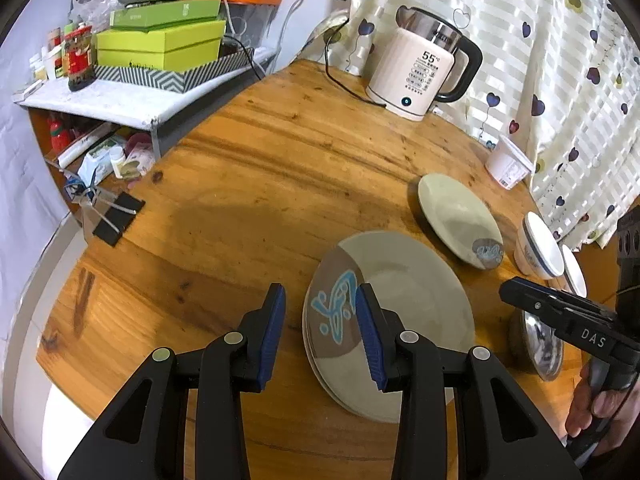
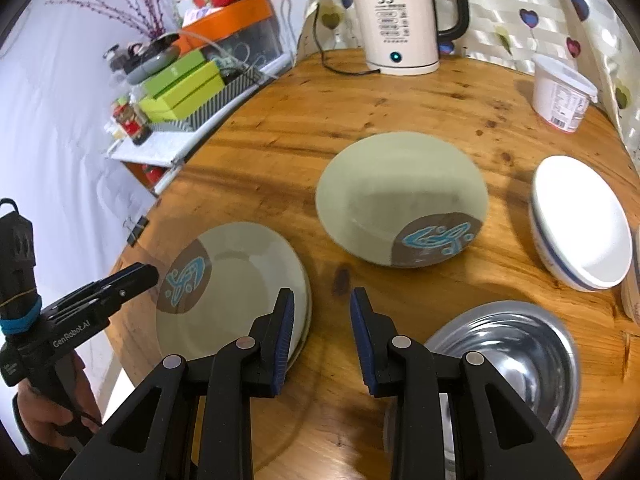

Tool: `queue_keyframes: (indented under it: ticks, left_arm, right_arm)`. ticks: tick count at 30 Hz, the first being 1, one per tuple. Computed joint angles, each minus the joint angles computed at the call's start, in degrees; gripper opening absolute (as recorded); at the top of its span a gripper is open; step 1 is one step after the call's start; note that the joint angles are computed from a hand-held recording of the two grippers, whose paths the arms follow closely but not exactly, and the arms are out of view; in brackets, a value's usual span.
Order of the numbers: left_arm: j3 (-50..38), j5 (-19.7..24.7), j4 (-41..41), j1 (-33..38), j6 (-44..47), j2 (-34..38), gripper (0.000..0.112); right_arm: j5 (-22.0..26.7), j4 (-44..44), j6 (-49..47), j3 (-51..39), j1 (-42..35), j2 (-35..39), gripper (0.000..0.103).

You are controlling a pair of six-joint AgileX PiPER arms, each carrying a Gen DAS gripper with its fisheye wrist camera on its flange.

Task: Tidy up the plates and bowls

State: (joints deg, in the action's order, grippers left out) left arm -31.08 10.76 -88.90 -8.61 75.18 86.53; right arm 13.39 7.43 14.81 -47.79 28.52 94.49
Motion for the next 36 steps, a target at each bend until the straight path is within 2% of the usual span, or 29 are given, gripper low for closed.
queue_keyframes:
  ticks: [13, 17, 20, 28, 30, 36]
  left_arm:
    - [-6.33, 1.19, 13.68, -4.77, -13.78, 2.02, 0.038]
    - [-9.56, 1.8, 20.91, -6.22, -20.84, 3.35, 0.038]
    - [-11.95, 2.61, 24.72, -6.96, -24.32, 4.71, 0.038]
    - [-18.94, 4.96, 36.16, -8.81, -35.09, 9.08, 0.038]
    - [-20.6, 5.9, 37.32, -8.96, -36.19, 10.24, 0.038]
    - [-26.22, 9.14, 41.35, -9.12, -39.97, 14.37, 0.038]
  right_arm:
    - [0.53, 6.24, -5.64, 1.5, -5.41, -2.24, 0.03]
    - [1.43, 7.62, -6.05, 1.39, -7.51, -2.62, 0.041]
    - [1.66, 8.23, -6.33, 1.58, -8.93, -3.02, 0.044]
    - [2.91, 13.9, -11.7, 0.3, -12.4, -2.01, 0.044]
    - [3.18, 12.81, -10.32, -0.26, -12.99, -1.53, 0.044]
    - [3.88, 18.08, -14.73, -1.75, -15.33, 0.55, 0.044]
